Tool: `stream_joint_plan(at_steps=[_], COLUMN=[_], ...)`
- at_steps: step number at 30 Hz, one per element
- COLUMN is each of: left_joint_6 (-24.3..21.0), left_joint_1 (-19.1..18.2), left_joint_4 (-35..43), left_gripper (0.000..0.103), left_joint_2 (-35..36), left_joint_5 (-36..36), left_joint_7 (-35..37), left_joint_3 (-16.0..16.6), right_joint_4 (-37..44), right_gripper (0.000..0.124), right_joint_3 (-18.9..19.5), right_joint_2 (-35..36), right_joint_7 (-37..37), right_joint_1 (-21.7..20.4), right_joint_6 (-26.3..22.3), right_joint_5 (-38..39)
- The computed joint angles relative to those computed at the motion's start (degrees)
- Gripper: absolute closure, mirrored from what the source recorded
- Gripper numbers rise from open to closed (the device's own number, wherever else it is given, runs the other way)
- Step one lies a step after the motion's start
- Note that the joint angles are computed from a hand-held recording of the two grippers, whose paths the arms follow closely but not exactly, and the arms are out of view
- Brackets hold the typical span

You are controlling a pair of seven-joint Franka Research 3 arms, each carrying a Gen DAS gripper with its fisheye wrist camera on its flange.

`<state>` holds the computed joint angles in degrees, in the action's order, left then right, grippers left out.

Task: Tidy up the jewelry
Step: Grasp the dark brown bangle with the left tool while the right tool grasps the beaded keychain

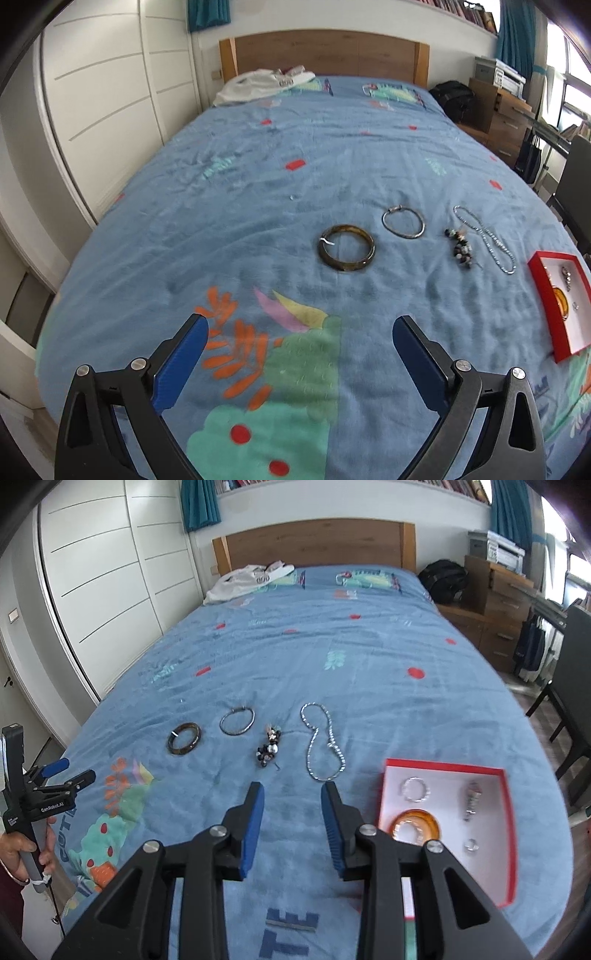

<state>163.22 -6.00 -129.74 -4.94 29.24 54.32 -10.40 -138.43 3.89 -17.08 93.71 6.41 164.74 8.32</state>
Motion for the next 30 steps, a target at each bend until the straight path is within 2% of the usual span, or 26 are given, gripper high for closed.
stream_joint_plan(at_steps=[7,12,21,30], left_joint_6=[1.3,0.0,-2.7,-5.9], left_joint_1=[-1.1,-1.9,-2.7,-4.7], left_joint_4=[9.2,16.8,27.0,34.7], left_gripper=[0.003,0.002,0.002,0.002], left_joint_2=[11.7,19.0,28.3,34.8], left_joint_5=[-5.6,-7.7,-11.1,-10.4], left_joint_7=[6.0,9.3,13.5,13.1], left_joint_3=[0.3,0.5,0.5,2.2], right_joint_4=[9.0,16.6,27.7,34.4], right_gripper=[0.086,0.086,0.085,0.085], right_joint_3=[-2.2,-2.0,-2.1,-2.1], right_joint_2=[13.3,21.7,33.3,40.0], right_joint_7=[-5.2,-9.6,-9.0,-7.9], right_joint_1=[3.4,4.3,4.5,3.9], right_joint_6=[-0.2,-1.7,-4.4,-6.2], right_joint_5=[5.8,10.2,10.6,10.5])
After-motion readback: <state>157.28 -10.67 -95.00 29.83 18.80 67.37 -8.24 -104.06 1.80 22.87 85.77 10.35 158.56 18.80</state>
